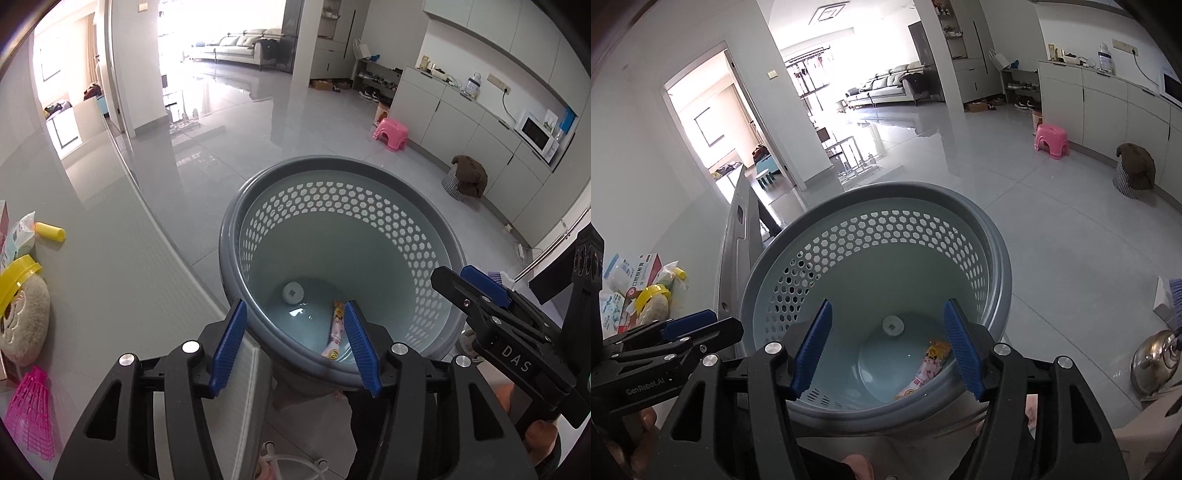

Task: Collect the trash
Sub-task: 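Carry both items over the grey basket and open both tools to drop them, then return both tools to the table and reach the right tool to the pink shuttlecock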

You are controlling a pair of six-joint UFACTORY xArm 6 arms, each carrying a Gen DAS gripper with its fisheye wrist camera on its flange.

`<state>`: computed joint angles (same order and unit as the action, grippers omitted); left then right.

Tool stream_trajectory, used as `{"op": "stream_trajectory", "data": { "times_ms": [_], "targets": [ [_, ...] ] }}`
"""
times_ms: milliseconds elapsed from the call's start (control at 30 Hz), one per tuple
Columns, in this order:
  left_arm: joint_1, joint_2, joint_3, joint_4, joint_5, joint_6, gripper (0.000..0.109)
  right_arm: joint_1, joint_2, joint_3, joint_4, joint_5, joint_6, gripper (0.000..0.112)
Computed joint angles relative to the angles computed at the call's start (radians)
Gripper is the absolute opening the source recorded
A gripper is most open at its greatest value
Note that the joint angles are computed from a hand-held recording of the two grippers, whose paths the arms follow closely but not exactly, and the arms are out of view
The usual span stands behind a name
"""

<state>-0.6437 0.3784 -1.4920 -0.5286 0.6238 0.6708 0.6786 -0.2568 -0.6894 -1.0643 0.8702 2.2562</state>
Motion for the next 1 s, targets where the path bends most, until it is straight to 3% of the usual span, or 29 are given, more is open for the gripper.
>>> {"op": "stream_trajectory", "data": {
  "times_ms": [267, 500, 567, 1000],
  "targets": [
    [0.011, -0.045, 0.041, -0.054, -0.011, 0.04, 0.054, 0.049, -0.004, -0.035, 0.03, 0.069, -0.024, 0.062],
    [0.035, -0.086, 0.083, -0.106, -0.024, 0.085, 0.054, 0.1, 0.012, -0.083, 0.046, 0.141, -0.044, 0.07],
    [0.046, -0.102, 0.098, -0.125, -0.027, 0.098, 0.059, 0.114, 0.024, -0.103, 0.045, 0.158, -0.048, 0.071],
    [0.134, -0.195, 0.199, -0.222, -0.063, 0.164, 0.067, 0.155, 0.14, -0.253, 0.036, 0.167, -0.124, 0.077]
  ]
}}
